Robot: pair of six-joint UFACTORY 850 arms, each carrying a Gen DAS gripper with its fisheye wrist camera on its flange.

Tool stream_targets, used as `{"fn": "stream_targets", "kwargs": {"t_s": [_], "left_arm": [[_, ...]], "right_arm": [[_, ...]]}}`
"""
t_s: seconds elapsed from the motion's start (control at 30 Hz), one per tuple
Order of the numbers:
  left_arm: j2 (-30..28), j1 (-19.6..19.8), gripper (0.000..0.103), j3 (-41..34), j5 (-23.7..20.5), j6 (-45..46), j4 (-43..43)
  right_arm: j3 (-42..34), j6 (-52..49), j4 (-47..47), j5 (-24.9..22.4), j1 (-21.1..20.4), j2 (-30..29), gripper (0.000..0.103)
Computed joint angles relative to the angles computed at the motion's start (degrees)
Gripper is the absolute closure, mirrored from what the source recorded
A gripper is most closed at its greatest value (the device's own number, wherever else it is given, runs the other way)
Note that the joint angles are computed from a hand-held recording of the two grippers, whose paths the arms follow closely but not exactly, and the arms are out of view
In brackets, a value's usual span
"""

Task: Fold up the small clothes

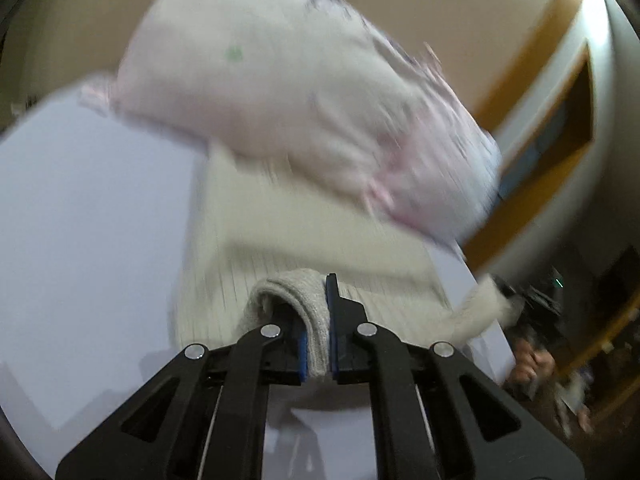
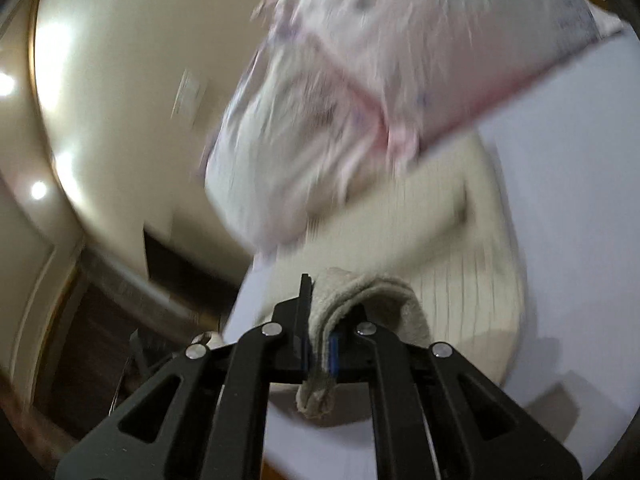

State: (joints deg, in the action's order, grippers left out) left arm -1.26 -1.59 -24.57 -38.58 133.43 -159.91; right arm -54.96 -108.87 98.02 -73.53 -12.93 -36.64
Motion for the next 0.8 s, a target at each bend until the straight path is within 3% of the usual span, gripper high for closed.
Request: {"fn": "stream_targets", "kwargs": {"t_s": [0.03, 0.13, 0.23, 0.3, 0.37, 0.4, 0.43, 0.47, 0.5, 0.53, 0.63, 0.73, 0.8], "left_arm": [[-4.03, 0.85, 0.096, -4.75, 0.93, 1.92, -3.05], [-13.48, 2.32, 0.096, -15.06, 4.17, 4.08, -6.89], [-23.24, 2.15, 0.096, -25.98, 13.76, 6.53, -10.16], [-25.83, 1.92, 0.096, -28.43, 16.47, 6.77, -10.65], [-25.72, 2.83, 0.096, -27.73, 14.75, 1.74, -5.28], [-24.91, 3.53, 0.093, -26.48, 12.73, -1.90, -2.05], [-24.06, 3.91, 0.079, -25.55, 11.64, -3.33, -1.21], [-22.30, 4.27, 0.056, -23.64, 10.57, -2.62, -2.78], [-20.45, 4.31, 0.043, -21.62, 9.72, 0.05, -6.11], [-19.37, 4.17, 0.024, -20.64, 9.80, 2.20, -8.41], [-17.67, 4.07, 0.023, -18.70, 12.53, 4.20, -8.00], [-19.33, 5.26, 0.024, -19.06, 14.43, -10.07, 7.12], [-20.78, 5.73, 0.030, -18.94, 13.60, -14.46, 11.48]], "right_arm": [[-2.89, 2.57, 2.50, 0.24, 1.10, -1.52, 0.096], [-11.86, 10.16, 10.35, 7.02, 5.22, -6.97, 0.096], [-19.80, 21.06, 10.98, 16.83, 7.56, -12.47, 0.096], [-22.93, 27.40, 9.52, 19.20, 8.27, -15.06, 0.095], [-23.87, 28.35, 11.56, 17.10, 8.18, -16.22, 0.085], [-23.83, 27.64, 12.49, 15.55, 7.93, -16.37, 0.065], [-23.20, 25.53, 14.18, 13.28, 7.57, -16.38, 0.053], [-21.44, 21.49, 17.37, 11.03, 7.17, -15.63, 0.033], [-19.43, 18.01, 20.03, 10.49, 6.87, -14.43, 0.011], [-17.40, 14.56, 23.40, 12.11, 7.04, -12.84, 0.002], [-13.91, 7.43, 27.74, 12.28, 6.36, -10.36, 0.002], [-15.61, 8.19, 26.05, 12.51, 6.45, -11.39, 0.002], [-15.96, 9.00, 24.56, 12.23, 6.83, -11.86, 0.002]]}}
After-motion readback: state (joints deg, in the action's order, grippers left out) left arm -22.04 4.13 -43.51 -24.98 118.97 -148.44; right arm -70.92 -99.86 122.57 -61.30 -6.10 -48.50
